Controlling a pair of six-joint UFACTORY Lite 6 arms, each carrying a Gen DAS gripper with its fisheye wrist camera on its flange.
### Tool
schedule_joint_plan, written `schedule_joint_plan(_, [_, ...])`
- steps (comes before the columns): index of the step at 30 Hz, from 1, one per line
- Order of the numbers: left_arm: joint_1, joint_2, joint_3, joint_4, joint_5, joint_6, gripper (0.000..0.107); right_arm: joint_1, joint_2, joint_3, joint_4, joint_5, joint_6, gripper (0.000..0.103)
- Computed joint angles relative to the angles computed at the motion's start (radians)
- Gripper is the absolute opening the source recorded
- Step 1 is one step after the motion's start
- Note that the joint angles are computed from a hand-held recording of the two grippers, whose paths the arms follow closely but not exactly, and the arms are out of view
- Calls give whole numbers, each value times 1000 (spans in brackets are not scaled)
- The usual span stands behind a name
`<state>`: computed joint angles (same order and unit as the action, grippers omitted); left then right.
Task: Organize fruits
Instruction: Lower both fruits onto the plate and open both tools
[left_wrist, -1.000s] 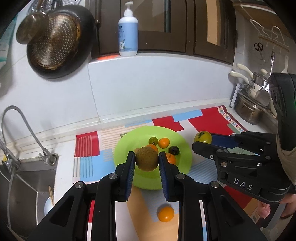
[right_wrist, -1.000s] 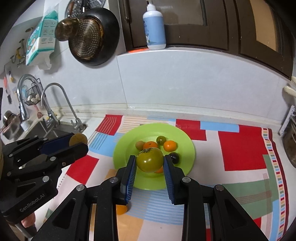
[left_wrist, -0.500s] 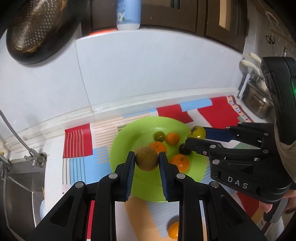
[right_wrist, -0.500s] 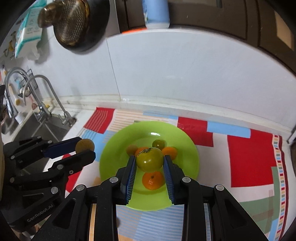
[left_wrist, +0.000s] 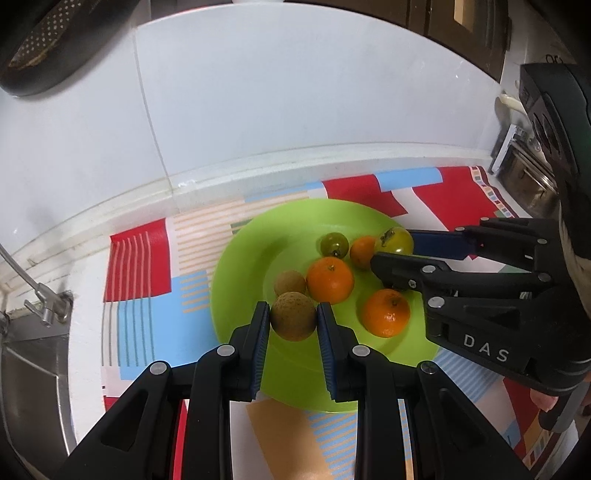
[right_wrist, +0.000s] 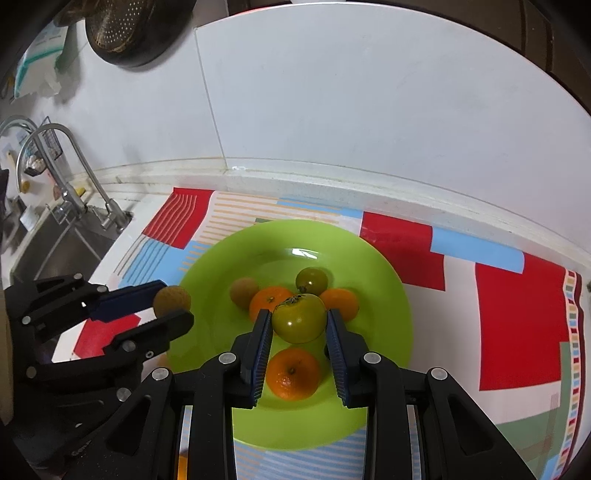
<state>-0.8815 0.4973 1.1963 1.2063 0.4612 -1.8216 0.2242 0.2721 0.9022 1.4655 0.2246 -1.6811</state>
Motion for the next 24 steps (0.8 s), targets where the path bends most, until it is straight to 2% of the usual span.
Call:
schedule_joint_plan(4, [-3,15,8,9,-1,-3,27,0,34,13,73,-2,-77,31])
schedule_joint_plan(6, [-14,21,14,5,23,11,34,-5,52,19,97,3,-94,32])
schedule_joint_plan(9, [-32,13,8,4,57,21,37,-14,49,6,180,-5,-166,50])
schedule_joint_plan(15, [-79,-44,-21,-28,111,-5,40,-33,-35,-63,239,-18,-227,51])
schedule_joint_plan(19, [-135,-84,-29,-63,192,-18,45,-27,-151,-166,431,-53,-420,52])
schedule_joint_plan(21, [-161,-107,-39,-76,230,-28,47,-35,-203,-207,422,-53,-409,52])
schedule_joint_plan(24, [-210,-154,-67,-84,288,-71,55,-61,-300,-276,290,-31,-274,53])
